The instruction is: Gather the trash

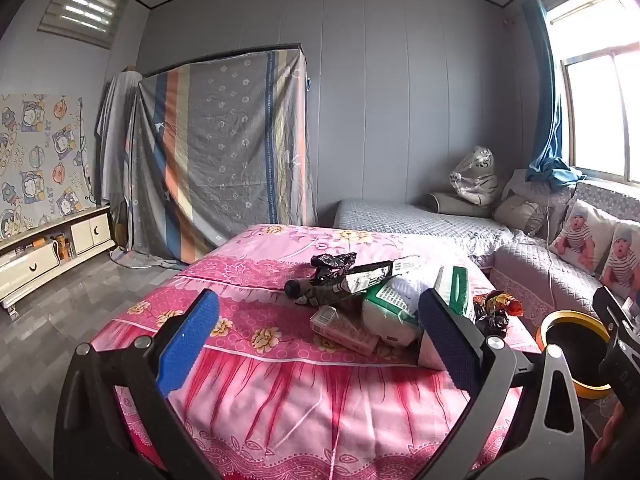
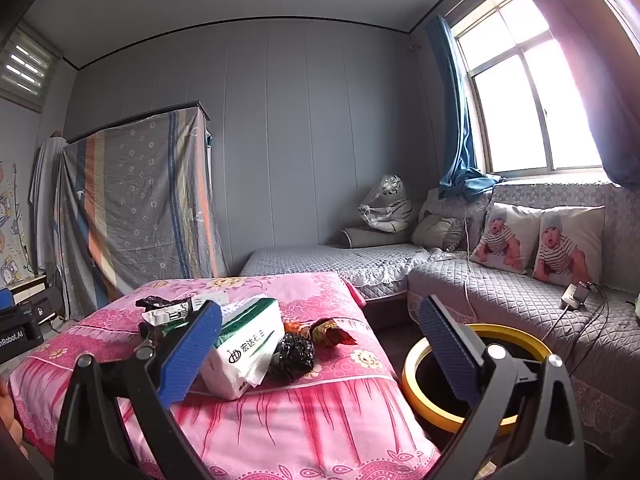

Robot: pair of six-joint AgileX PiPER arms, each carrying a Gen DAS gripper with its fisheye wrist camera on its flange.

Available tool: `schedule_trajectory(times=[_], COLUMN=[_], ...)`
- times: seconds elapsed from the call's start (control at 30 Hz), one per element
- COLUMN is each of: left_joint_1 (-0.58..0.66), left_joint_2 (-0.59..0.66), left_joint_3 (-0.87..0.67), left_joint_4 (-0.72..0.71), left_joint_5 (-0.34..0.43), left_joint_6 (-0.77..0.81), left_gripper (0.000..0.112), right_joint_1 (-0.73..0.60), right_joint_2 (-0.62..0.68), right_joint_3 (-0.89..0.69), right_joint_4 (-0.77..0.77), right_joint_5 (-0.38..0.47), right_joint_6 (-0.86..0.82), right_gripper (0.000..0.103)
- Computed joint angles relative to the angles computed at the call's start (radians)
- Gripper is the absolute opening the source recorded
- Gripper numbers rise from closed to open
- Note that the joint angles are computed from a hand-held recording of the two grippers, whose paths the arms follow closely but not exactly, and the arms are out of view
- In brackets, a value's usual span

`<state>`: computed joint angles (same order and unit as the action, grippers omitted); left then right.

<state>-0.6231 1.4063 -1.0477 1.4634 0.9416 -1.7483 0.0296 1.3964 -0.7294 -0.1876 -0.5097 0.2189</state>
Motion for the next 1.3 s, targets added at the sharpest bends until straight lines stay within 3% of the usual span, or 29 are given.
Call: schedule_trajectory(times=[1.3], left_joint_1=[0.016], left_joint_2=[0.002], left_joint_3=[-0.013], left_joint_4=[-0.015], left_joint_5=[-0.011], left_joint_6=[0.013], left_gripper=[0.095], right_joint_1=[-0.038], right_joint_2=[0.020], right_joint_3=[-0.021], right_joint_4=[-0.076], right_joint_5=[0.003], right_joint_6=[0.077], right_gripper=[0.095])
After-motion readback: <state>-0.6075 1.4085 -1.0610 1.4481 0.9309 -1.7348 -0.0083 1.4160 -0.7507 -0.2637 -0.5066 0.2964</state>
